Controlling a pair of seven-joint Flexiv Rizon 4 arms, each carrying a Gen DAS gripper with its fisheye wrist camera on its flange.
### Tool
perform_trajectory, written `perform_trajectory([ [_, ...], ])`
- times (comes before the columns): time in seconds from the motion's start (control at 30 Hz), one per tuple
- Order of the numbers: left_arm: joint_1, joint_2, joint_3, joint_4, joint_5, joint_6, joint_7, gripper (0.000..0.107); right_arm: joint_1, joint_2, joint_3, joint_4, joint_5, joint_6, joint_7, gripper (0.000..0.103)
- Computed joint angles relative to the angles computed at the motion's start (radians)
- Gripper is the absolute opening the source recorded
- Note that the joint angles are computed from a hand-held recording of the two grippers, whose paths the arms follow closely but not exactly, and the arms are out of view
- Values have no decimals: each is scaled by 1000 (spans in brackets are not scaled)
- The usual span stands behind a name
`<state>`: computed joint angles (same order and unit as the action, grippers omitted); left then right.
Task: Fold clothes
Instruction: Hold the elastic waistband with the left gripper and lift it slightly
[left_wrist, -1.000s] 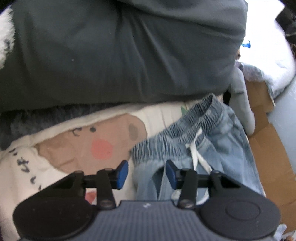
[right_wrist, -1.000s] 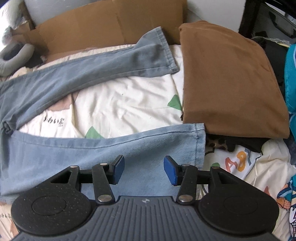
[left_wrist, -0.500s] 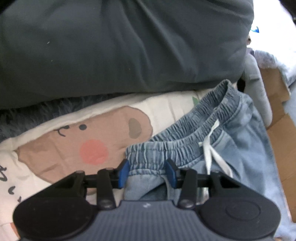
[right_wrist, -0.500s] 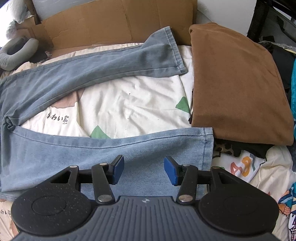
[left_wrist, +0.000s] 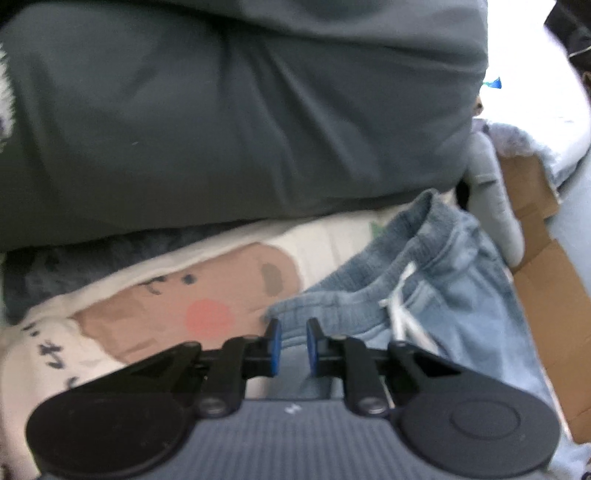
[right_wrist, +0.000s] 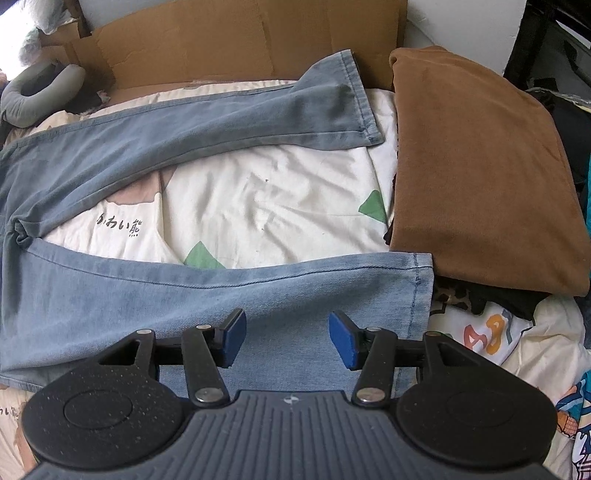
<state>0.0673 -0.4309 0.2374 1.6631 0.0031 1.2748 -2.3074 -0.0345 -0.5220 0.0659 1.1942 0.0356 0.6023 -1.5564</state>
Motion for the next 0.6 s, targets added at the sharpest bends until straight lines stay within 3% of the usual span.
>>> perform_trajectory([
  [0.3,49,-1,-90,85,-101,98,116,20,4,4,6,1,8,-8,-23,58],
  [0.37,40,-14,-87,78,-118,104,132,21,6,3,5,0,6,-10,-25,58],
  [0.6,-29,-73,0,-17,-64,-10,85,31,10,3,9,1,8,-23,-34,58],
])
